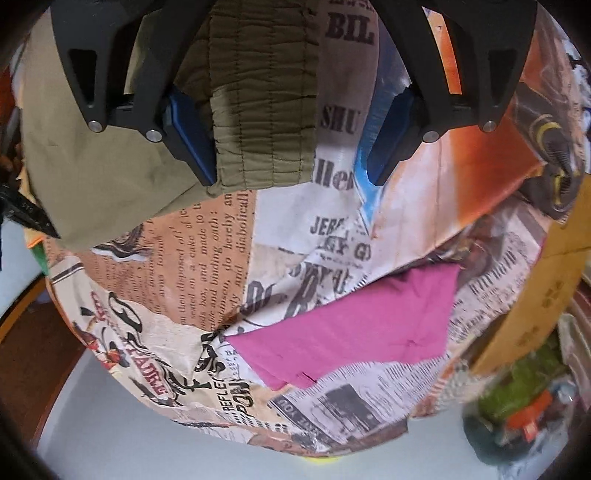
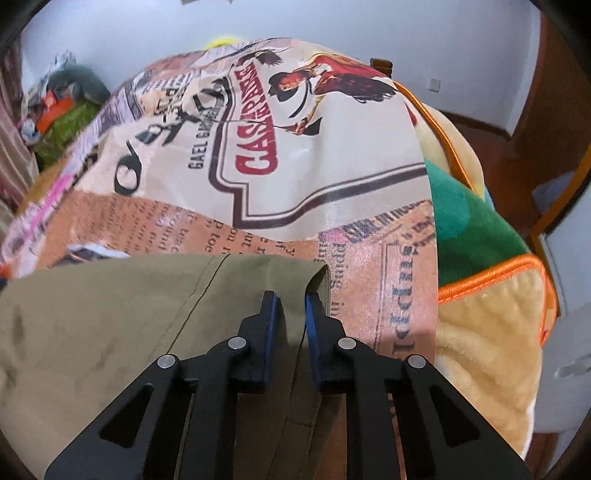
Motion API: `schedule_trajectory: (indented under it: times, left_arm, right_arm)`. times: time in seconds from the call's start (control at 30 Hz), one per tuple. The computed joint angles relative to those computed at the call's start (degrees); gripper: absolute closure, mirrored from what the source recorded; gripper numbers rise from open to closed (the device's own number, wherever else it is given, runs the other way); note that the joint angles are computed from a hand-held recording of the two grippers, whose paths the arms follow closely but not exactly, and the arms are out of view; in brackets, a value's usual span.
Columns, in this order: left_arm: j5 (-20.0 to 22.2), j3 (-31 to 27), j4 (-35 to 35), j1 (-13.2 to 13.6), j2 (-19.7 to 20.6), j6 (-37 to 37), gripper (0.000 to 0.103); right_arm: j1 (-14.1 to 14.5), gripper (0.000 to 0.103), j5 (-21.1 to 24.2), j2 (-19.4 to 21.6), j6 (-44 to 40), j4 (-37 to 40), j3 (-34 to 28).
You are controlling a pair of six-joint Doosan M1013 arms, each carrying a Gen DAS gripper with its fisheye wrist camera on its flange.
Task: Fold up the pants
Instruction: 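Lift the folded pants with both tools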
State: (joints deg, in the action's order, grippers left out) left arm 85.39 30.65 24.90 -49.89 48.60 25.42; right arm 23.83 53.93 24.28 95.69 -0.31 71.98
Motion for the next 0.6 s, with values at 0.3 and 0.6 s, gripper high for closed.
schedule_trajectory:
  times: [0.3,0.6]
  left_arm:
    - [5.47,-4.92,1.23,-0.44,1.78,4.73,0.019]
    - [8.69,-12.05,8.89,-2.7,2.84,8.77,0.019]
  right_arm:
    - [1.27,0.09,3.98,-0.52,1.33,-6.03,-1.74]
    - [3.25,0.065,-0.41,-5.33,-1.8,-5.63,-0.62]
